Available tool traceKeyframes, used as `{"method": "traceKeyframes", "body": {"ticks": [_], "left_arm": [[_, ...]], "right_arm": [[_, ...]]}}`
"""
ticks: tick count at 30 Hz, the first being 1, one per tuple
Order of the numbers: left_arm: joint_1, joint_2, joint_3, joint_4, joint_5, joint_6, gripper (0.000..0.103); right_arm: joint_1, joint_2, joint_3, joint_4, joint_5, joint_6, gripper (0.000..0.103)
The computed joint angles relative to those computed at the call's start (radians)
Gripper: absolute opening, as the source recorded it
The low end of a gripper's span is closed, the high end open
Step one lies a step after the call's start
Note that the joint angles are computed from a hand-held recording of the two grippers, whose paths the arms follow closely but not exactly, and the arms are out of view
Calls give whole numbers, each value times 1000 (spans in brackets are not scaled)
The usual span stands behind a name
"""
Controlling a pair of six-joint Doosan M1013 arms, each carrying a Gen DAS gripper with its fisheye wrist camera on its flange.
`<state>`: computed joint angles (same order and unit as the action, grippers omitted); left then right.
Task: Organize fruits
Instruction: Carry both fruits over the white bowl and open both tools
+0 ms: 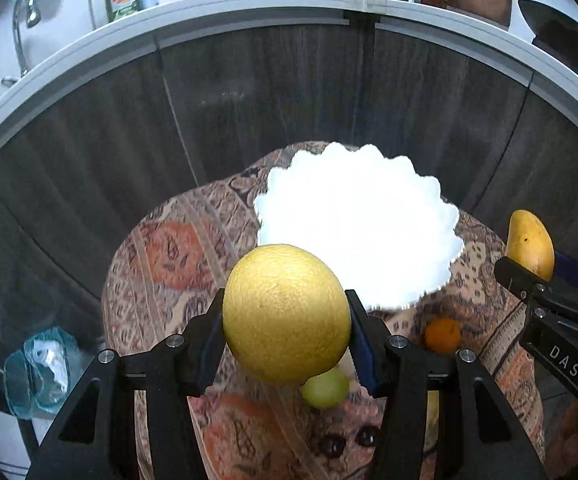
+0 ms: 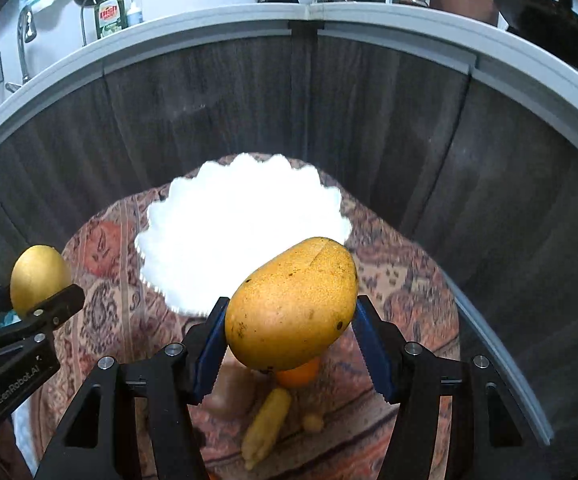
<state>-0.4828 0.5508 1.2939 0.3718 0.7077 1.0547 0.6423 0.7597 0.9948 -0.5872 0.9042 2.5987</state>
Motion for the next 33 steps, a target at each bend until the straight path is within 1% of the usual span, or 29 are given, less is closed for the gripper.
{"method": "traceKeyframes", "body": {"ticks": [2, 5, 7, 13, 17, 22, 27, 33], "left_arm": [[2, 15, -25, -4, 4, 13, 54], [10, 42, -67, -44, 12, 49, 54], [11, 58, -89, -43, 15, 59, 54], [25, 119, -177, -101, 33, 122, 54], [31, 157, -225, -129, 46, 153, 54], [43, 215, -297, -189, 80, 210, 54], [54, 248, -329, -219, 106, 228, 54], [56, 277, -355, -242, 142, 246, 54]], "right_arm": [[-10, 9, -17, -3, 1, -8, 61], [-23, 23, -39, -3, 5, -24, 61], [-33, 36, -62, 10, 6, -44, 61], [-51, 78, -127, 34, 30, -99, 61], [-64, 111, -173, 67, 38, -140, 61], [-75, 158, -235, 114, 49, -189, 61], [-85, 204, -293, 165, 80, -234, 61], [-94, 230, -317, 214, 104, -250, 61]]}}
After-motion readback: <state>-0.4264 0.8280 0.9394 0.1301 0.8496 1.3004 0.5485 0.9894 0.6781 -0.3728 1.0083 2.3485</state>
